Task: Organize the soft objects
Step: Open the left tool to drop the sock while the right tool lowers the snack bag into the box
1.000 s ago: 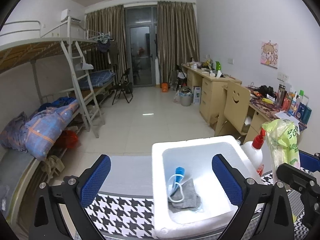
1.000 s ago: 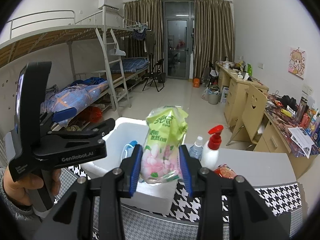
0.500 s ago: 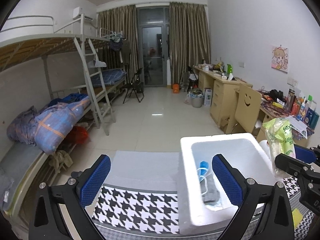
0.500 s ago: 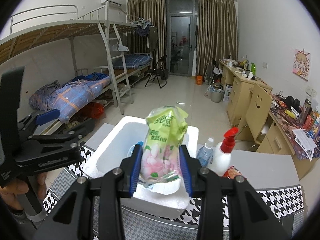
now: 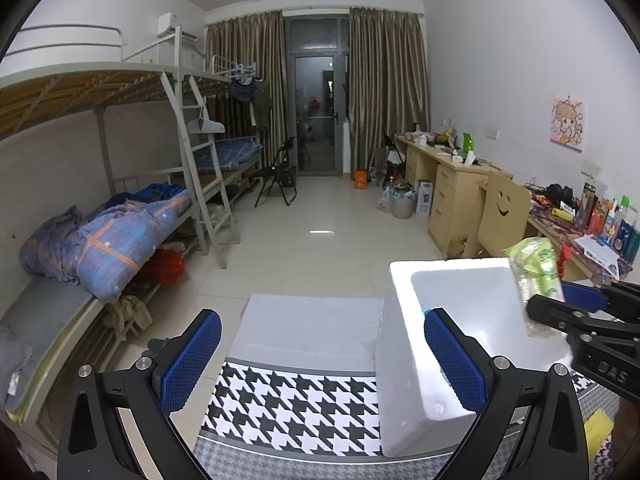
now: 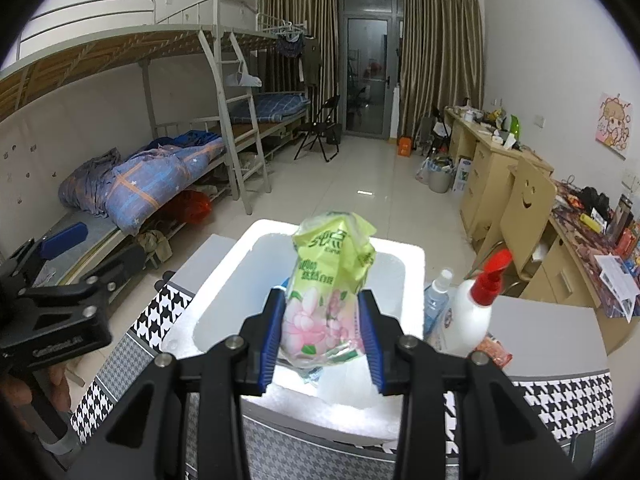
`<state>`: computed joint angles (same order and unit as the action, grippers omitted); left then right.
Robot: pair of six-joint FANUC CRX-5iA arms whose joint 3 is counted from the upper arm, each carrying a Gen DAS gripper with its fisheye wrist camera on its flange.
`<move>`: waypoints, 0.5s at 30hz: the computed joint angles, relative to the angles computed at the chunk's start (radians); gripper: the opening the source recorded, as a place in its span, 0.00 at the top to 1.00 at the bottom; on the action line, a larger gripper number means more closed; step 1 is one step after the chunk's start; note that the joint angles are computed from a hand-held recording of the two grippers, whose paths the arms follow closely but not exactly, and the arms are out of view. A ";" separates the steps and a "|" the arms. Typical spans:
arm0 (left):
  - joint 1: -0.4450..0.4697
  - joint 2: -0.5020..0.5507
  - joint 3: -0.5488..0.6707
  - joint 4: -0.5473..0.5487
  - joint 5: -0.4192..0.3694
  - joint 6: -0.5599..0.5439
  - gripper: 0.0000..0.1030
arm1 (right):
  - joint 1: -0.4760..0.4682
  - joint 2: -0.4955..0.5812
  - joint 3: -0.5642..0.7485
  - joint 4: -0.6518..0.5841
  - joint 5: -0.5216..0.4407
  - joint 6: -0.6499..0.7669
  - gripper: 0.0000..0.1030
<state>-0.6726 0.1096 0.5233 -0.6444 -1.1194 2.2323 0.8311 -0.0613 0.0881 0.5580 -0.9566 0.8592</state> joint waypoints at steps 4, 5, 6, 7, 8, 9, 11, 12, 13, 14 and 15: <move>-0.001 -0.010 -0.015 -0.013 -0.001 0.008 0.01 | -0.007 0.024 0.026 -0.020 -0.017 0.014 0.59; 0.006 -0.014 -0.022 0.000 0.004 0.006 0.01 | -0.009 0.029 0.030 -0.019 -0.019 0.014 0.59; 0.009 -0.017 -0.026 0.003 0.008 0.007 0.01 | -0.011 0.034 0.035 -0.022 -0.023 0.015 0.59; 0.010 -0.017 -0.027 0.002 0.007 0.007 0.01 | -0.016 0.039 0.042 -0.031 -0.026 0.020 0.58; 0.010 -0.019 -0.028 0.000 0.007 0.010 0.01 | -0.019 0.041 0.049 -0.045 -0.030 0.026 0.54; 0.009 -0.020 -0.029 -0.002 0.008 0.013 0.01 | -0.022 0.044 0.059 -0.067 -0.034 0.036 0.40; 0.011 -0.021 -0.030 -0.001 0.008 0.016 0.01 | -0.025 0.044 0.063 -0.076 -0.034 0.039 0.24; 0.011 -0.021 -0.030 0.000 0.010 0.017 0.01 | -0.020 0.039 0.051 -0.055 -0.029 0.020 0.23; 0.010 -0.020 -0.028 -0.001 0.009 0.017 0.01 | -0.016 0.036 0.043 -0.038 -0.028 0.010 0.23; 0.010 -0.020 -0.028 -0.001 0.008 0.013 0.01 | -0.013 0.034 0.041 -0.039 -0.029 0.018 0.22; 0.011 -0.019 -0.027 0.003 0.009 0.007 0.01 | -0.008 0.034 0.038 -0.035 -0.028 0.016 0.22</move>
<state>-0.6615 0.0909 0.4968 -0.6417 -1.1105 2.2393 0.8233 -0.0272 0.1263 0.5233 -0.9842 0.8748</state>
